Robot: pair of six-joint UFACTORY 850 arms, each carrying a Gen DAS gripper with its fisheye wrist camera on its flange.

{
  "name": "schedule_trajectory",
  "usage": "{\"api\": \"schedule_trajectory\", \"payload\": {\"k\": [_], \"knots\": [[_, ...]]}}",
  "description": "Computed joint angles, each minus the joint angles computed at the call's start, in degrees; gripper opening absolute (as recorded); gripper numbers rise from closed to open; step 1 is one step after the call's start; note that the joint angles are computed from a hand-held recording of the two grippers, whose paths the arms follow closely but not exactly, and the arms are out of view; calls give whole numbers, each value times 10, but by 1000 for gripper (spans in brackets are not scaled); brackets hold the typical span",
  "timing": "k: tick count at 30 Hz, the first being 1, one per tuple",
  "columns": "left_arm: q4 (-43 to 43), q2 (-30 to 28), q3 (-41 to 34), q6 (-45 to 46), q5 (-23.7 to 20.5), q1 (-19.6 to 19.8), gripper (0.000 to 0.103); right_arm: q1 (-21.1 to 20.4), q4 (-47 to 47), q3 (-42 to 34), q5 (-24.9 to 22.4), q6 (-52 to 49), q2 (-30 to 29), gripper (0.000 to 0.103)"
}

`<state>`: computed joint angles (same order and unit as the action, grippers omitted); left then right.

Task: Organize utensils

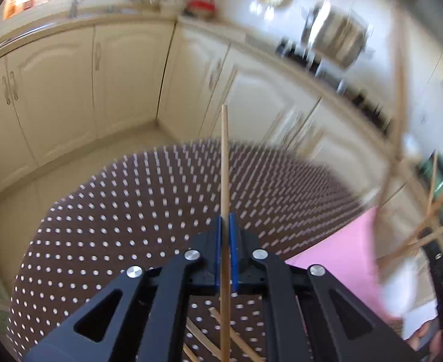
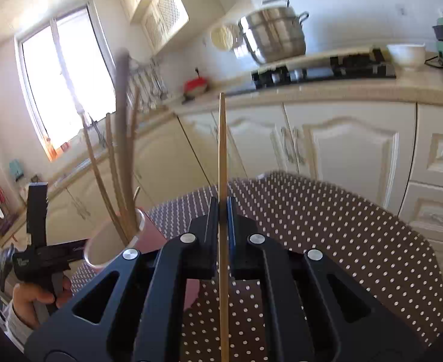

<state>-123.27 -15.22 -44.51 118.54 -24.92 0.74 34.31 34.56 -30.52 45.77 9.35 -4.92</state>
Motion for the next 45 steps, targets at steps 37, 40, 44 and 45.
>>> {"api": "schedule_trajectory", "payload": {"k": [37,40,44,45], "knots": [[-282,5,110,295,-467,-49,6,74,-4,-70,251,-94,-56,6],[-285,9,112,293,-452,-46,6,76,-1,-71,241,-96,-59,6],[-284,17,117,293,-442,-46,6,81,11,-70,230,-103,-57,6],[-275,19,118,290,-438,-44,7,82,13,-69,226,-105,-57,6]]}}
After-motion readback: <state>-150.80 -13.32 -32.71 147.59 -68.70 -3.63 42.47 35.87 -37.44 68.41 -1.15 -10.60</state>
